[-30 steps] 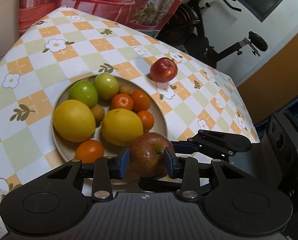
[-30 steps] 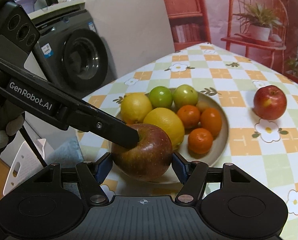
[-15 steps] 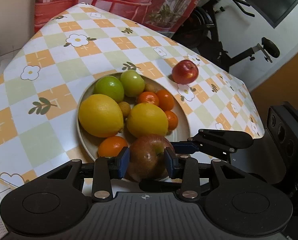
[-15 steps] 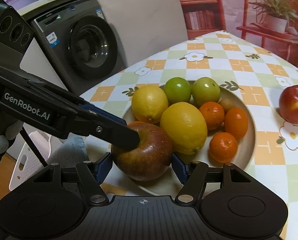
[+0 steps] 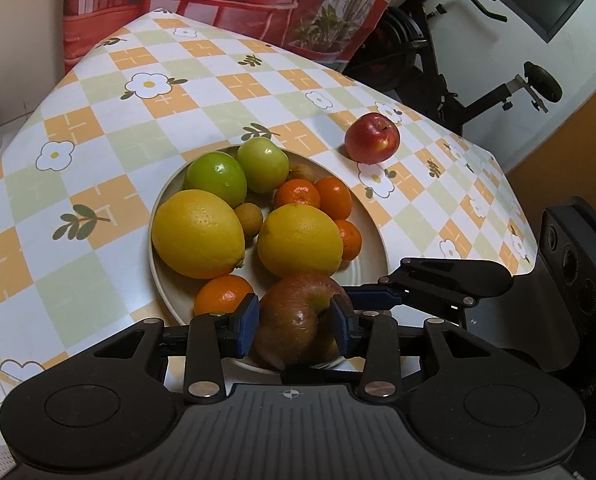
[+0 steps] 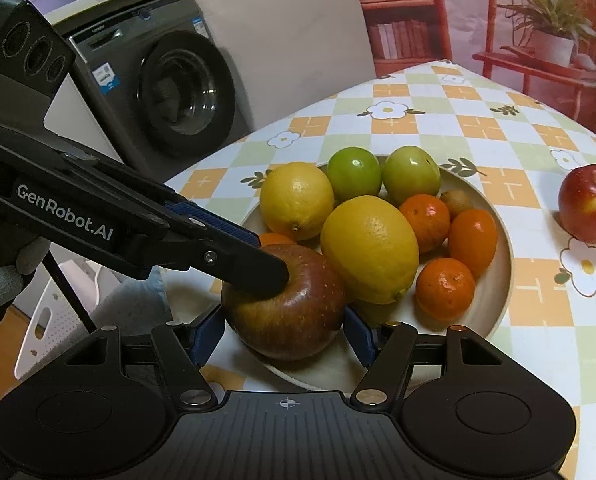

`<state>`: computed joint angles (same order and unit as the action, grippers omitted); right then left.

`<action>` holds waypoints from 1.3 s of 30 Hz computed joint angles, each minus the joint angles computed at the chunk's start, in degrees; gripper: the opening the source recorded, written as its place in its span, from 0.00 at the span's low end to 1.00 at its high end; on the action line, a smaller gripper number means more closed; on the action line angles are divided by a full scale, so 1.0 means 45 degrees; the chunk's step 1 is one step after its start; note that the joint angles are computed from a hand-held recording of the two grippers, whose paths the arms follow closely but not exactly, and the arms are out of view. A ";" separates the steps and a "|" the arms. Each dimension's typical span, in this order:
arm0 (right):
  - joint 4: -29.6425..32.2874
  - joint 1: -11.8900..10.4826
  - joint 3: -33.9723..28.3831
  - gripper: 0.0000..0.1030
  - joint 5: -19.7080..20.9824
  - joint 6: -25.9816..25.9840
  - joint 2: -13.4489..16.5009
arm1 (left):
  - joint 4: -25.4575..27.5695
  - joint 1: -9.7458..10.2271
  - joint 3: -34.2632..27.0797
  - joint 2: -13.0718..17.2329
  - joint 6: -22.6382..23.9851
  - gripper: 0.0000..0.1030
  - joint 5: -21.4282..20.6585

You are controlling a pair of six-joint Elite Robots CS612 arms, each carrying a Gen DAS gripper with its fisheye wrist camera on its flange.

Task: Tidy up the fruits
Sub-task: 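Lower the dark red apple into the plate with both grippers, then open both grippers and move them to the bright red apple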

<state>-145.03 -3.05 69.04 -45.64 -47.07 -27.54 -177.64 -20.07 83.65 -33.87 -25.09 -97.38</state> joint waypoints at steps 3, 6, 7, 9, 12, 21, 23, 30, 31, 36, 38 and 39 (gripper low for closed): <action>-0.0106 -0.0008 0.0039 0.59 0.0011 0.0032 -0.0013 | 0.0012 -0.0020 0.0012 -0.0011 0.0058 0.42 0.0092; -0.0267 -0.0056 0.0144 0.59 0.0087 0.0041 -0.0052 | 0.0039 -0.0038 0.0024 -0.0027 0.0048 0.42 0.0160; -0.0360 -0.0079 0.0196 0.59 0.0125 0.0057 -0.0071 | 0.0050 -0.0047 0.0027 -0.0033 0.0047 0.42 0.0190; -0.0539 -0.0121 0.0303 0.59 0.0191 0.0103 -0.0112 | 0.0073 -0.0068 0.0032 -0.0046 0.0017 0.42 0.0275; -0.0975 -0.0215 0.0495 0.59 0.0323 0.0191 -0.0171 | 0.0159 -0.0094 0.0025 -0.0072 -0.0001 0.42 0.0392; -0.3704 -0.0737 0.0874 0.59 0.1071 0.2017 0.0014 | -0.0048 -0.0258 -0.0035 -0.0152 0.0063 0.40 0.1054; -0.4516 -0.0832 0.0832 0.59 0.1141 0.2645 0.0155 | -0.0111 -0.0324 -0.0123 -0.0162 0.0149 0.40 0.1285; -0.7832 -0.1083 0.0299 0.59 0.0854 0.5339 0.0864 | -0.0443 -0.0528 -0.0678 -0.0028 0.0358 0.40 0.2139; -0.8165 -0.1110 0.0171 0.59 0.0745 0.5692 0.0965 | -0.0413 -0.0553 -0.0861 0.0040 0.0356 0.40 0.2197; -0.8894 -0.1226 -0.0429 0.59 0.0187 0.6340 0.1341 | -0.0315 -0.0654 -0.1763 0.0356 0.0551 0.40 0.2312; -0.9057 -0.1258 -0.0708 0.59 -0.0052 0.6483 0.1509 | -0.0210 -0.0712 -0.2201 0.0529 0.0736 0.40 0.2383; -0.9152 -0.1272 -0.0779 0.59 -0.0172 0.6531 0.1564 | -0.0141 -0.0747 -0.2417 0.0609 0.0830 0.40 0.2435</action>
